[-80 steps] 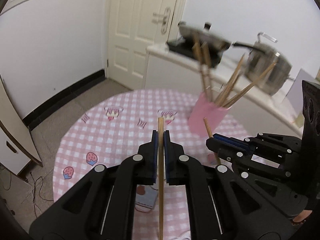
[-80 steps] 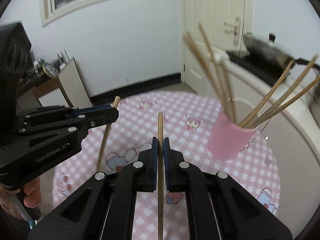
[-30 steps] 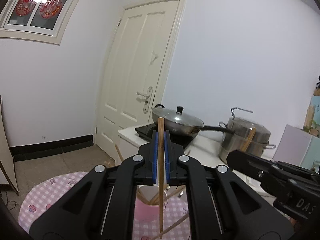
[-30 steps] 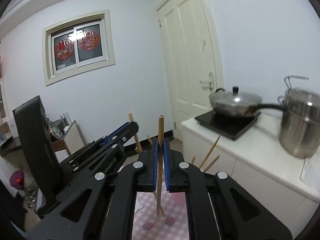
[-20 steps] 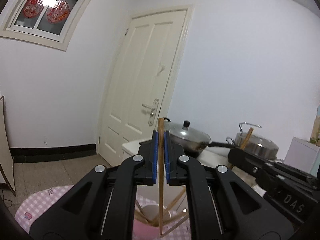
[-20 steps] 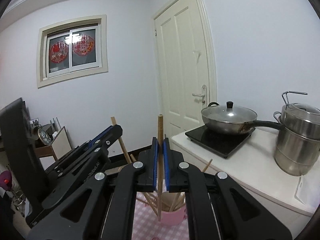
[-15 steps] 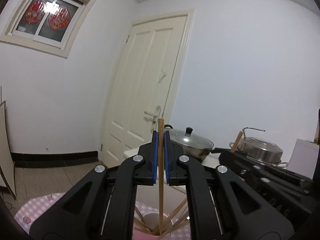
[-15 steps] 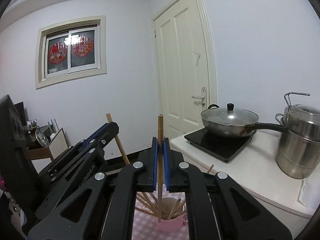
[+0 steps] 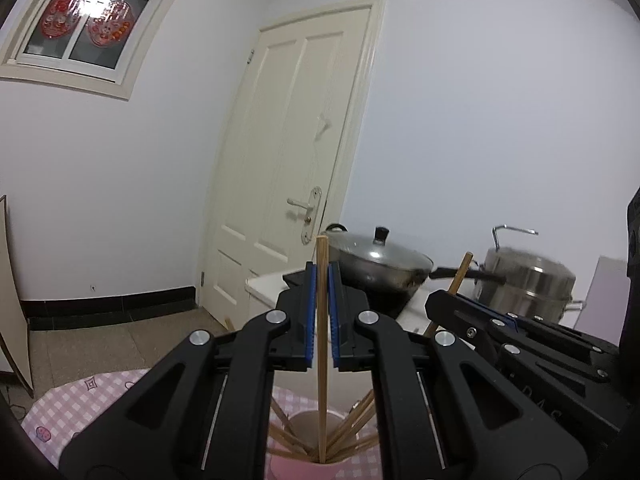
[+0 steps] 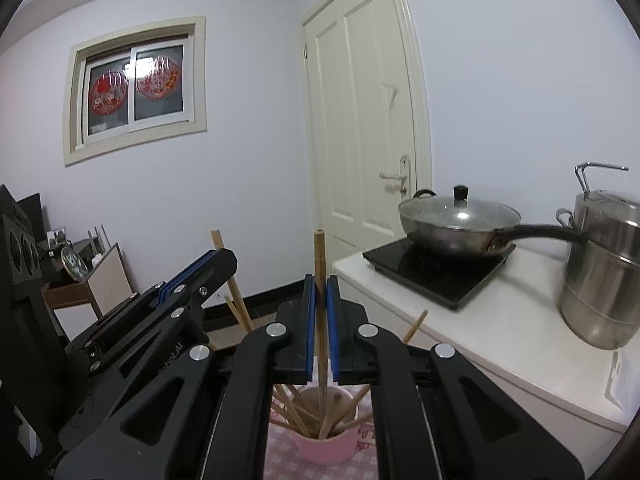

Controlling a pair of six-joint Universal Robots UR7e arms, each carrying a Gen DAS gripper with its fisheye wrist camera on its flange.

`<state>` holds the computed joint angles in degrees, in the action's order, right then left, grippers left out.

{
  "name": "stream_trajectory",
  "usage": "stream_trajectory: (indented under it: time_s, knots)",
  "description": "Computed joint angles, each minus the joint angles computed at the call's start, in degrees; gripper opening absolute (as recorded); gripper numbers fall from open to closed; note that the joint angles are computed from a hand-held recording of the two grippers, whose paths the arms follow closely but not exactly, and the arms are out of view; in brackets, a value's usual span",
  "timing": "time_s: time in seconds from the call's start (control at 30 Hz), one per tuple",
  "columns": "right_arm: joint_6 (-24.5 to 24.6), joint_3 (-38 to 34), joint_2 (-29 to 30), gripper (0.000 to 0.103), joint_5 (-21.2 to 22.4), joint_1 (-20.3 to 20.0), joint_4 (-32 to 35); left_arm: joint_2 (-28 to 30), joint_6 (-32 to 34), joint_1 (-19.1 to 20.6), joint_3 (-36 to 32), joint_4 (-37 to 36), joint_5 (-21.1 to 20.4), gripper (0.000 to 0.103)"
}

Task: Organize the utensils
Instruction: 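Lower both chopsticks into the pink cup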

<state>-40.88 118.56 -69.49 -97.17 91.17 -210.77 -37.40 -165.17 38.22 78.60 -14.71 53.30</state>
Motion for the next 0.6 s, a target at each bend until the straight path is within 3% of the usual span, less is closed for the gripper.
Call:
stream_trajectory:
  time_s: [0.6]
  knots:
    - [0.09, 2.80, -1.67, 0.005, -2.84, -1.74, 5.70, 0.23, -0.75, 0.52, 2.04, 4.05, 0.75, 0.007]
